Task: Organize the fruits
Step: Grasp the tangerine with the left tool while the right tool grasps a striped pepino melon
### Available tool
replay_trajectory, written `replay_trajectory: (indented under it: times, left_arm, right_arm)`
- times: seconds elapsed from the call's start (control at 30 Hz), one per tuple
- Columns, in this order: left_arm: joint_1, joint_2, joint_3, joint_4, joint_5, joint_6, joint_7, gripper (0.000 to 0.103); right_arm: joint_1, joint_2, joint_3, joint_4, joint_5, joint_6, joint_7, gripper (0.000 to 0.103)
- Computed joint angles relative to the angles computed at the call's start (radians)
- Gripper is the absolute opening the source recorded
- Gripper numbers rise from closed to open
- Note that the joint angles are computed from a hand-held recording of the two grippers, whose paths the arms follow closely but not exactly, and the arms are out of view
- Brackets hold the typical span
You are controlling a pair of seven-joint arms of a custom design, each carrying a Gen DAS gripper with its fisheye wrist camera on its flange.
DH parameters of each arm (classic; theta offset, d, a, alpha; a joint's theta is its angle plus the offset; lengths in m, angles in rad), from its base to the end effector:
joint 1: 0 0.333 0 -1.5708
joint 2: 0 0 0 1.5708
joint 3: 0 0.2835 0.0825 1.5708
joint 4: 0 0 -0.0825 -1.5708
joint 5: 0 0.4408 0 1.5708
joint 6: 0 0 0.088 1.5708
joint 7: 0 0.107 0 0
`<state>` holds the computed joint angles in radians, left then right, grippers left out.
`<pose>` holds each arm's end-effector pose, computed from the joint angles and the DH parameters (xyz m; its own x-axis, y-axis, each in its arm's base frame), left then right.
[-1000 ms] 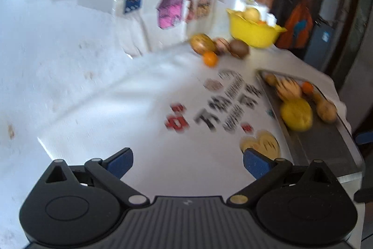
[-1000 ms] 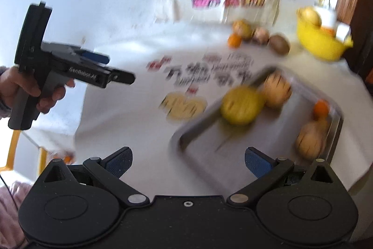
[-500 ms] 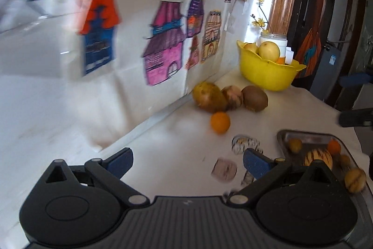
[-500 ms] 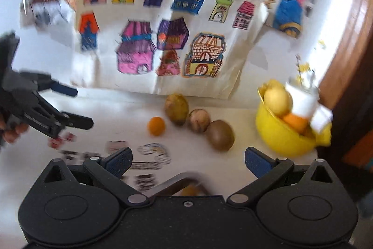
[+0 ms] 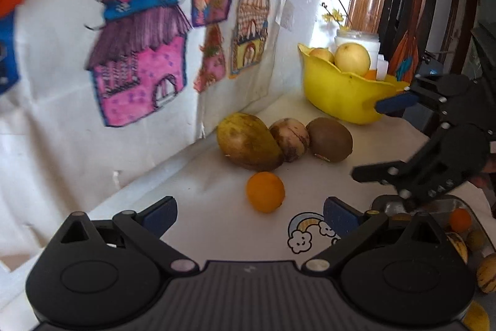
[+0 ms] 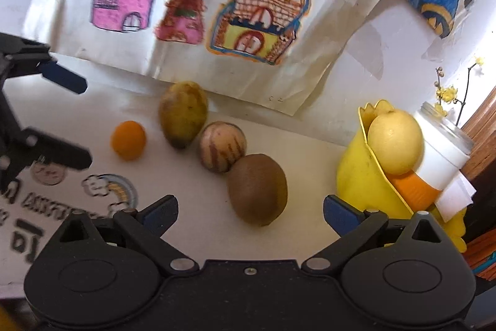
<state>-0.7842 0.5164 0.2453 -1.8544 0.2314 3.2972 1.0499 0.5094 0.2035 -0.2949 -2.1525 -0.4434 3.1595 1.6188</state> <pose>0.5919 -0.4016 0.2909 -0.4080 -0.9029 0.1354 -0.5903 0.1477 -0.7936 0.6164 0.1772 0.3268 0.4618 -0.8242 0.3279 -0.5260 -0.5521 -0.6469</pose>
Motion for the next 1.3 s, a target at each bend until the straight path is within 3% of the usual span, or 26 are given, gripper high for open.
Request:
replay_trajectory:
  times: [0.23, 0.33, 0.4, 0.67, 0.8, 1.17, 1.3]
  left_arm:
    - [0.043, 0.044, -0.041, 0.063, 0.028, -0.011, 0.011, 0.099]
    - [0.053, 0.054, -0.051, 0.079, 0.044, -0.012, 0.017, 0.099]
    - [0.062, 0.059, -0.059, 0.087, 0.051, -0.011, 0.019, 0.099]
    - [0.116, 0.08, -0.113, 0.12, 0.095, -0.024, 0.027, 0.093]
    - [0.137, 0.086, -0.131, 0.128, 0.11, -0.02, 0.037, 0.087]
    - [0.243, 0.095, -0.243, 0.134, 0.124, -0.018, 0.078, 0.065]
    - [0.274, 0.104, -0.281, 0.151, 0.129, -0.039, 0.089, 0.05]
  right_arm:
    - [-0.035, 0.066, 0.037, 0.06, 0.089, -0.012, -0.046, 0.09]
    - [-0.011, 0.075, 0.014, 0.063, 0.107, -0.001, -0.067, 0.09]
    - [-0.033, 0.076, 0.039, 0.063, 0.145, 0.009, -0.108, 0.09]
    - [-0.195, 0.105, 0.235, 0.104, 0.245, 0.023, -0.39, 0.09]
    - [-0.257, 0.134, 0.317, 0.147, 0.288, 0.009, -0.516, 0.086]
    - [-0.286, 0.175, 0.371, 0.241, 0.446, -0.094, -0.726, 0.067]
    - [-0.293, 0.194, 0.385, 0.271, 0.515, -0.129, -0.801, 0.061]
